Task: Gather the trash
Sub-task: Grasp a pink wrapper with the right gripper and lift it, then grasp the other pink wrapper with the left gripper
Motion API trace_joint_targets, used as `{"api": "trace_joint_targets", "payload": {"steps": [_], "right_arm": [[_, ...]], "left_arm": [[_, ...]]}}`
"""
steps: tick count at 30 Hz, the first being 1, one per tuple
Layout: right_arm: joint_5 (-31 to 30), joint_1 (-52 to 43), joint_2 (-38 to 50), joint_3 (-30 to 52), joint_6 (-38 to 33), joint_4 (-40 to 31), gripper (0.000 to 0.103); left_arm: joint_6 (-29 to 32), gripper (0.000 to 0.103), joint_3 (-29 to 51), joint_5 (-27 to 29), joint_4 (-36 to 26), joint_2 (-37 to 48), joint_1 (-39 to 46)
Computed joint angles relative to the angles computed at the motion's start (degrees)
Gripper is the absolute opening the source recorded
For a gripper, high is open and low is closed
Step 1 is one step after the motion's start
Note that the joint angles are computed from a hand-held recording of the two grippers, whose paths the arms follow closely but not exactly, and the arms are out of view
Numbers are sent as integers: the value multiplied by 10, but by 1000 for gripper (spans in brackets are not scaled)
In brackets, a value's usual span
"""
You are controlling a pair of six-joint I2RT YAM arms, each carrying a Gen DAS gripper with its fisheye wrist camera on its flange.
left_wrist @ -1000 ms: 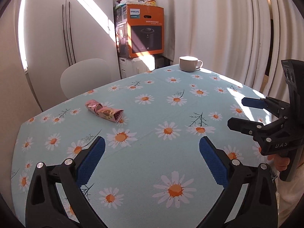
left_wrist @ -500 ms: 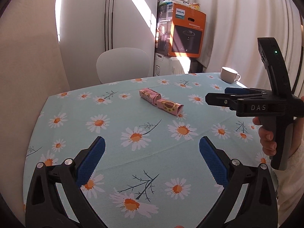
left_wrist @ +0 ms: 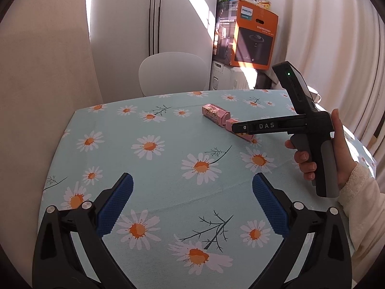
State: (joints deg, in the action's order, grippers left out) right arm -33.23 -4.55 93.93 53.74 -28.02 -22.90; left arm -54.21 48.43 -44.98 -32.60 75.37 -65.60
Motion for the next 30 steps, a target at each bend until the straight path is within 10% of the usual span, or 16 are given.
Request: {"api": "trace_joint_targets", "payload": {"steps": [2,30], "right_arm": [[17,5,5,-4,-3,19,37],[-82,-169,-68,-15,27,106,37]], "left_arm": [[2,97,-7,10,9,-1,8],[110,97,261,217,39,288,180]]}}
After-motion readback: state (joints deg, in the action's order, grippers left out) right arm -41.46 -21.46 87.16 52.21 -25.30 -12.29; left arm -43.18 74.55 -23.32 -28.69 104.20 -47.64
